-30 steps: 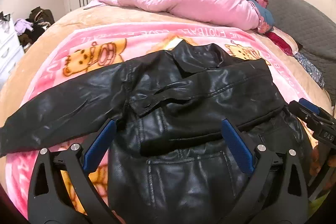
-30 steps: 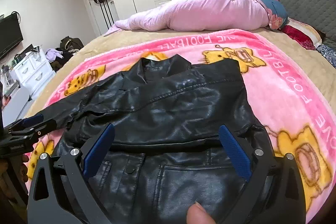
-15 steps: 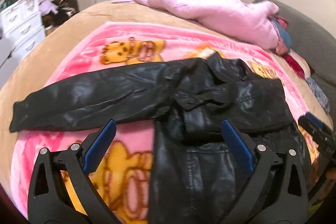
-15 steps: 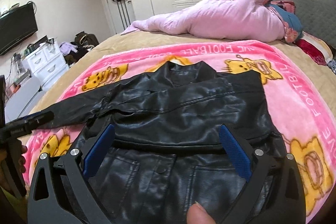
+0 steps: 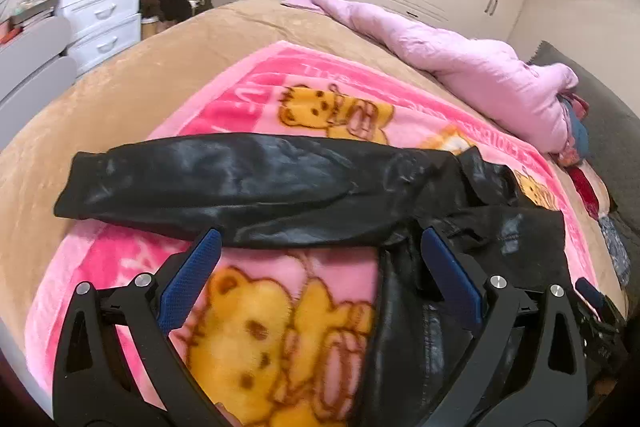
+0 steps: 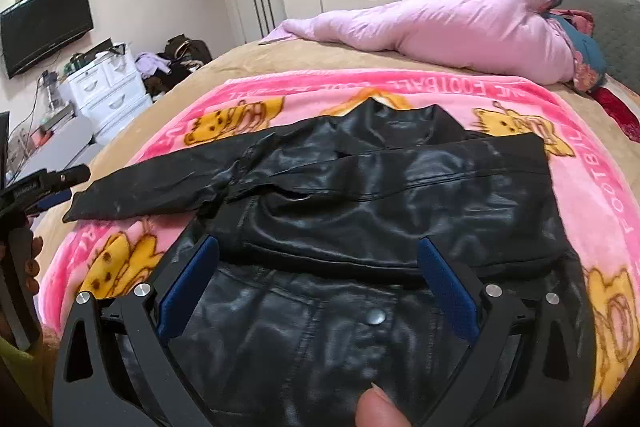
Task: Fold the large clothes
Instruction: 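Move the left tool along the other sleeve to its cuff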
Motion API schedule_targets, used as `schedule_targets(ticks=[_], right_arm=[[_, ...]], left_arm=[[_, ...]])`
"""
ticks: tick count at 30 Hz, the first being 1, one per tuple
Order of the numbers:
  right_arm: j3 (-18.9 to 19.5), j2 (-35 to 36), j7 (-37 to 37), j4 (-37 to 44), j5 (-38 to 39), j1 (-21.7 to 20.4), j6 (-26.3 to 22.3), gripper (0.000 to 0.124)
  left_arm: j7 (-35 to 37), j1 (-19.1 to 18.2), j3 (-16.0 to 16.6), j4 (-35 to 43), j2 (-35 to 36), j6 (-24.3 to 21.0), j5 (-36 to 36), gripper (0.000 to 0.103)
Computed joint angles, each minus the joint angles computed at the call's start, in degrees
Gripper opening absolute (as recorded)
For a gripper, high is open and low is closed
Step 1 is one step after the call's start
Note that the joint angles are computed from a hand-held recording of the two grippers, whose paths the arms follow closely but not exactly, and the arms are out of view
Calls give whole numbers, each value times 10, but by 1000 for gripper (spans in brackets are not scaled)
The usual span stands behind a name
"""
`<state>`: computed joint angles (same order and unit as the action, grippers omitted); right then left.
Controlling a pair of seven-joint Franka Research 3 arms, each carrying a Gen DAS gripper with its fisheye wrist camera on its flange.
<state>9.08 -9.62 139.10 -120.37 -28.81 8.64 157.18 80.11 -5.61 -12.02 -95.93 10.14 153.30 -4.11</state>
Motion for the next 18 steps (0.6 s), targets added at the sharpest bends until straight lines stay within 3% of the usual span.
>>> schedule_targets(ticks=[18], right_arm=[[-32, 140, -95, 155, 52, 100, -46, 99]], left_arm=[[-72, 46, 20, 22, 35, -34, -19, 94]])
